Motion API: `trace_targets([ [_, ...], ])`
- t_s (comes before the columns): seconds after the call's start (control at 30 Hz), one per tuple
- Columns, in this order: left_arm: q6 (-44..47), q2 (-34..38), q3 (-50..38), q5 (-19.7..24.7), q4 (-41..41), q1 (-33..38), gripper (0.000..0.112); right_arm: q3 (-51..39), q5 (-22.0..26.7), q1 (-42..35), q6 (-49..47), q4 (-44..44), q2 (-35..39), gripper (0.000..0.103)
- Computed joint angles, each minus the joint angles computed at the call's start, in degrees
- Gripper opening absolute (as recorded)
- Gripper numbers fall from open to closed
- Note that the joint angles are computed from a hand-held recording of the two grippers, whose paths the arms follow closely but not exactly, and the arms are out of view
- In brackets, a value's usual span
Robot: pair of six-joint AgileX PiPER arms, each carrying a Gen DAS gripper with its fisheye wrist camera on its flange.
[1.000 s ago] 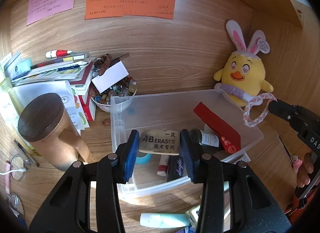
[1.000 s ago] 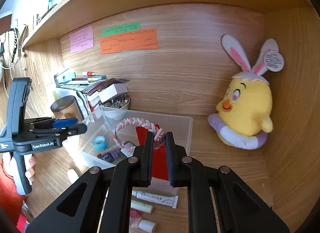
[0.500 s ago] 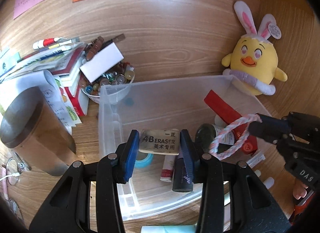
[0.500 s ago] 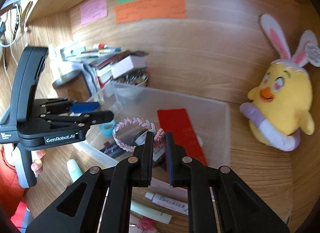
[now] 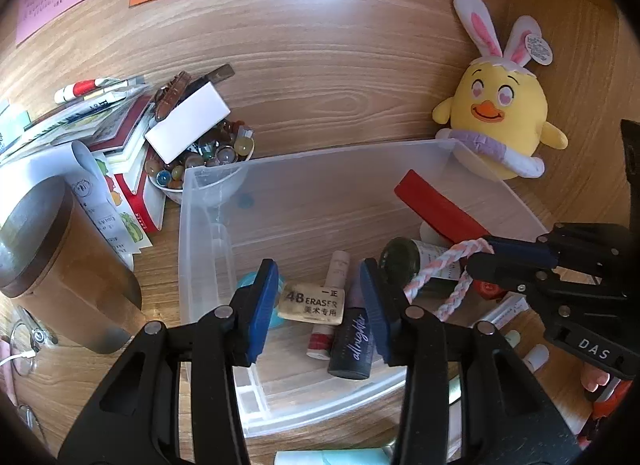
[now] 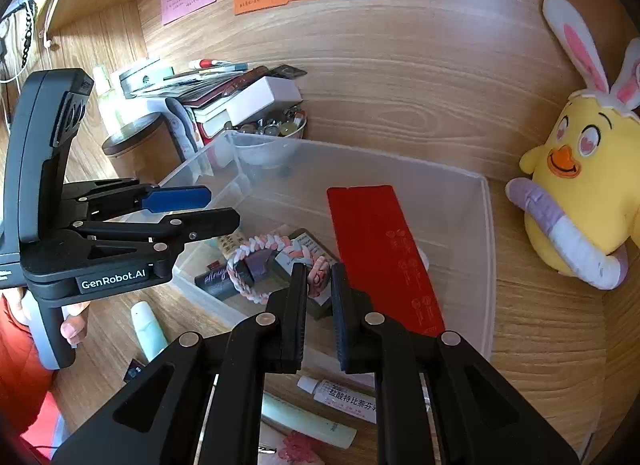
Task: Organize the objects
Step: 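Open both grippers to drop the eraser and hair band into the box, then move both grippers back toward the remaining items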
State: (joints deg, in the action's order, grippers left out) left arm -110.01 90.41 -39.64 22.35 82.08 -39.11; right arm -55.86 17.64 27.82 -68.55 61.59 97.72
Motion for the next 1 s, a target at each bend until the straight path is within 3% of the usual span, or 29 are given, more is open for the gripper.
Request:
trace_targets([
  [0.17,-0.4,-2.2,0.8,2.2,-0.3,-1.9,0.061,0.3,0.7,-0.6,1.6,-1.2,-0.8,0.019],
  [0.33,-0.7,-5.0,2.0,5.4,-1.2,-4.8,0.063,2.5,0.3,-1.4,-1.1,1.9,-3.7,0.037],
  [0.4,-1.0,-6.0,2.4,7.2,-1.7,-6.3,0.075,3.5,0.1,-1.7,-2.1,3.0,-5.1,0.04],
  [0.53,-1.8,-8.2,3.6,11.1,-2.6,-10.1,0.08,5.7,0.2,-2.7,-4.5,5.3,-7.8,0.051],
  [0.6,-2.5,-9.2,4.3,13.0,-3.1,-11.9,0.09,6.6,0.8,-3.4,-5.4,6.3,-8.9,0.054],
  [0.9,-5.7,-12.8,8.0,19.8,-6.2,-20.4,0.095,11.9,2.2,-5.6,-8.1,7.7,-13.2,0.057],
  [1.0,-7.1,-13.1,9.5,21.2,-7.4,-23.1,0.095,14.0,2.6,-6.5,-10.3,9.5,-14.0,0.065],
])
